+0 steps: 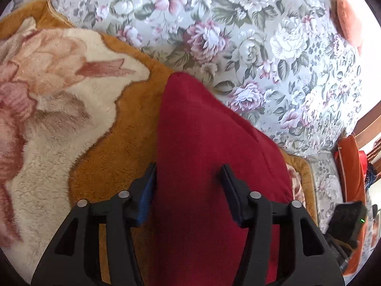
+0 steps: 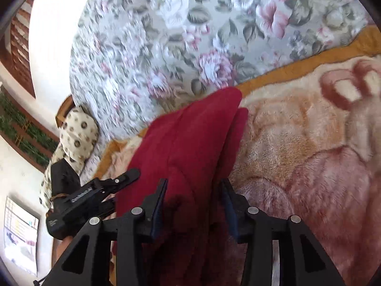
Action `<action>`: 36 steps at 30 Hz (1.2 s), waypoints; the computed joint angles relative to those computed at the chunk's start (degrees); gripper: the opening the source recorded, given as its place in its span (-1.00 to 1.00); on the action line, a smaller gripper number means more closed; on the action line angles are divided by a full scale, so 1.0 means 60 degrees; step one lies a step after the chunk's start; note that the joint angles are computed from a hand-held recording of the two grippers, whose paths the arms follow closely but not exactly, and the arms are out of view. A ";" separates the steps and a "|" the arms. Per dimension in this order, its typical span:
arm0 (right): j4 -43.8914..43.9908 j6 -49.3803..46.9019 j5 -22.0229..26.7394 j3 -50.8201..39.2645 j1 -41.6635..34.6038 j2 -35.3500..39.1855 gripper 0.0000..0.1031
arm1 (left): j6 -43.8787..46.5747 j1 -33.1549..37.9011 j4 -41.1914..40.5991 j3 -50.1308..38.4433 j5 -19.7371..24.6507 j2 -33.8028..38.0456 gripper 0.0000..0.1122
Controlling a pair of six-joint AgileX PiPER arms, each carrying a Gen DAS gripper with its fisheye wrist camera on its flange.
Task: Fold small clothes
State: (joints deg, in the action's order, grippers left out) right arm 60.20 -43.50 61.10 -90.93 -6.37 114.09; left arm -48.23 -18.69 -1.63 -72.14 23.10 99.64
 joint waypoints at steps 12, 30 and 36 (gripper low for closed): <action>-0.2175 -0.0181 -0.3754 0.6558 0.1643 -0.7203 -0.17 | -0.5013 -0.3070 0.6535 -0.0568 0.3762 -0.0687 0.05; -0.8642 0.5567 -0.5953 0.7771 0.4321 -0.9020 -0.17 | -0.5517 -0.3353 0.6910 -0.0360 0.3872 -0.0998 0.05; -0.9508 0.6242 -0.5903 0.7706 0.4681 -0.8950 -0.17 | -0.5375 -0.3210 0.6637 -0.0320 0.3635 -0.0979 0.05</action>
